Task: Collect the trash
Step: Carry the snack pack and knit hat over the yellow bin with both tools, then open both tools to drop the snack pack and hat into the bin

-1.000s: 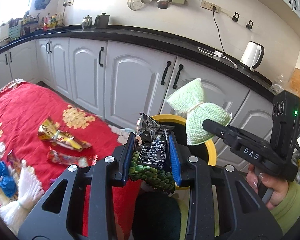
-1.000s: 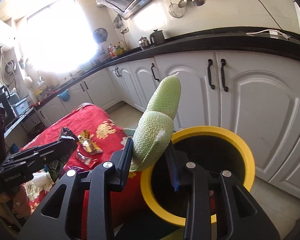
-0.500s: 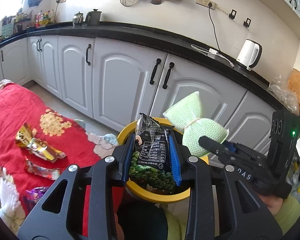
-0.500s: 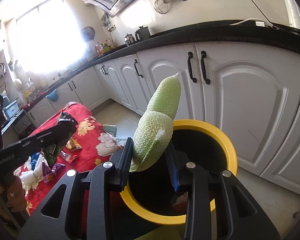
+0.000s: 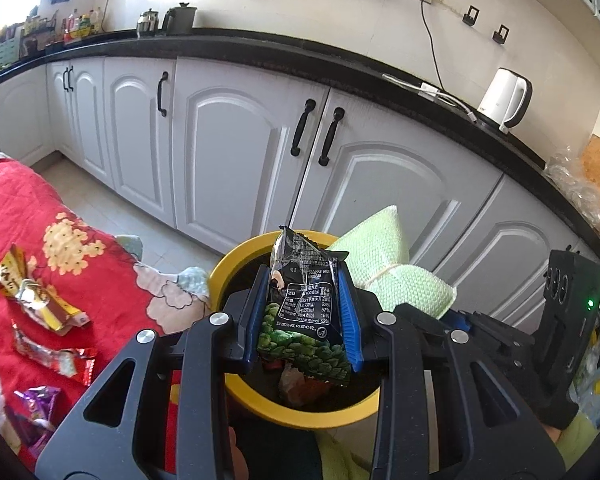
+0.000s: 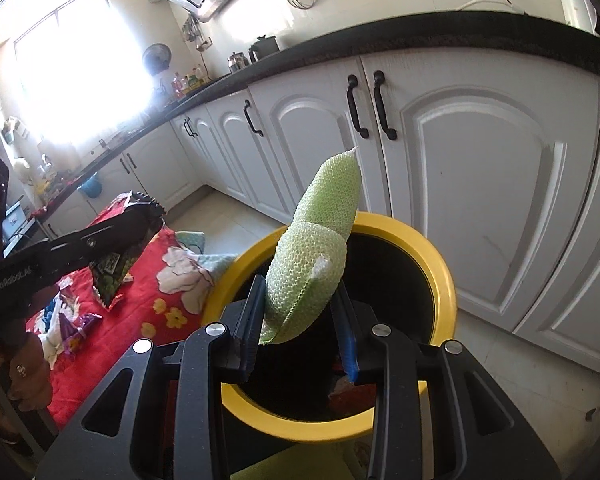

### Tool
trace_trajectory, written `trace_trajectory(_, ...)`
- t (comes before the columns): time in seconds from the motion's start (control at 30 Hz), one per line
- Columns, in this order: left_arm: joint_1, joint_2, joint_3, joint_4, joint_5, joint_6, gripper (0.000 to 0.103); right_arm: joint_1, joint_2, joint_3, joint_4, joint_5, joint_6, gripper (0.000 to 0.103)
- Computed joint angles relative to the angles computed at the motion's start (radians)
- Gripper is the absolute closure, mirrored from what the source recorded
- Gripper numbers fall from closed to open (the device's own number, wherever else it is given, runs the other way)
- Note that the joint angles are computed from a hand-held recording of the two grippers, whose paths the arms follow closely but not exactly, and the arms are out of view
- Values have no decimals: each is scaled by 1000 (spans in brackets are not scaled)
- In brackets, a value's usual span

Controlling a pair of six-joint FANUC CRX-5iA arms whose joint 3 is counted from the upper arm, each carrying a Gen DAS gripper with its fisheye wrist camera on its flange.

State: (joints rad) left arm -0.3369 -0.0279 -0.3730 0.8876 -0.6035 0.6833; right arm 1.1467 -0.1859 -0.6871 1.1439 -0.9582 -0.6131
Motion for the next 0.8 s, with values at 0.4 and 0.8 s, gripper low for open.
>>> trace_trajectory(0.4, -33, 89, 74, -84, 1, 94, 78, -10, 1, -13, -56, 22, 6, 72)
trace_trajectory(0.8, -47, 155, 136, -152, -11, 185, 75, -24, 1, -24, -106, 52, 17, 68)
